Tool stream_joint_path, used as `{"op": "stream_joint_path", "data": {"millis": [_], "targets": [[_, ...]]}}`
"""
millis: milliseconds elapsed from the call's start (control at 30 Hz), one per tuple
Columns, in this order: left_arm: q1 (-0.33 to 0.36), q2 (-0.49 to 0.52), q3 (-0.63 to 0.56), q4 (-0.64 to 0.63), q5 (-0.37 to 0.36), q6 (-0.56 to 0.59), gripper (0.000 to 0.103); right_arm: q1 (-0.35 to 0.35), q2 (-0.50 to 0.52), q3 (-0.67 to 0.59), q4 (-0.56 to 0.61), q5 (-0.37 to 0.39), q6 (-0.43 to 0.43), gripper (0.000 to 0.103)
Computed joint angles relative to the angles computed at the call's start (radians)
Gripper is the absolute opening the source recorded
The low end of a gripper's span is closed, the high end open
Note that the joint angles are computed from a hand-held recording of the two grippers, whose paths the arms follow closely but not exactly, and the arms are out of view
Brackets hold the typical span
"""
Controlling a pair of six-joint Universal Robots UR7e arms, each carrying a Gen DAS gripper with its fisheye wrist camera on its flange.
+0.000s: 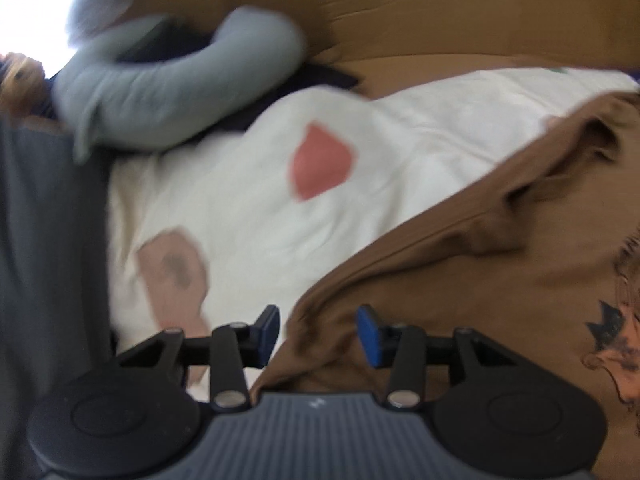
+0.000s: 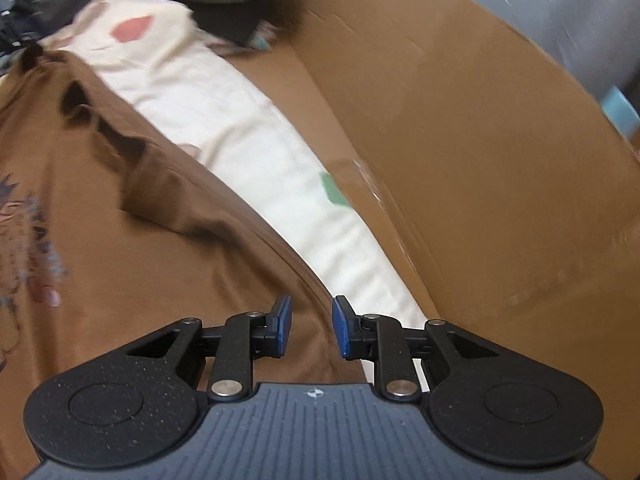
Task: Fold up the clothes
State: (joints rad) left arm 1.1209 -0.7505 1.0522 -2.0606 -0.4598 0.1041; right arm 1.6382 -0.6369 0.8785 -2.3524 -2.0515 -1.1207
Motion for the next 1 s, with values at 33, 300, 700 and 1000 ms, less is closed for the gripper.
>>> {"op": "stream_joint_path", "data": {"millis": [33, 300, 700, 1000], "targets": [[-0.002, 0.008, -0.003, -0.028, -0.007, 0.052, 0.046, 0.003, 0.001, -0.006, 0.017, 0.012, -0.002, 0.029], [0.006, 0.076, -0.063, -0.134, -0.137, 0.337, 0.045, 0.03, 0.067, -0.119, 0.168, 0.119, -0.03, 0.029], [0.041, 0.188, -0.23, -0.067, -0.236, 0.586, 0.045, 0.043, 0.231, -0.394, 0.436, 0.144, -0.139, 0.029], [0.064, 0.255, -0.349, 0.037, -0.268, 0.593, 0.034, 0.041, 0.369, -0.641, 0.633, 0.12, -0.177, 0.029]]}}
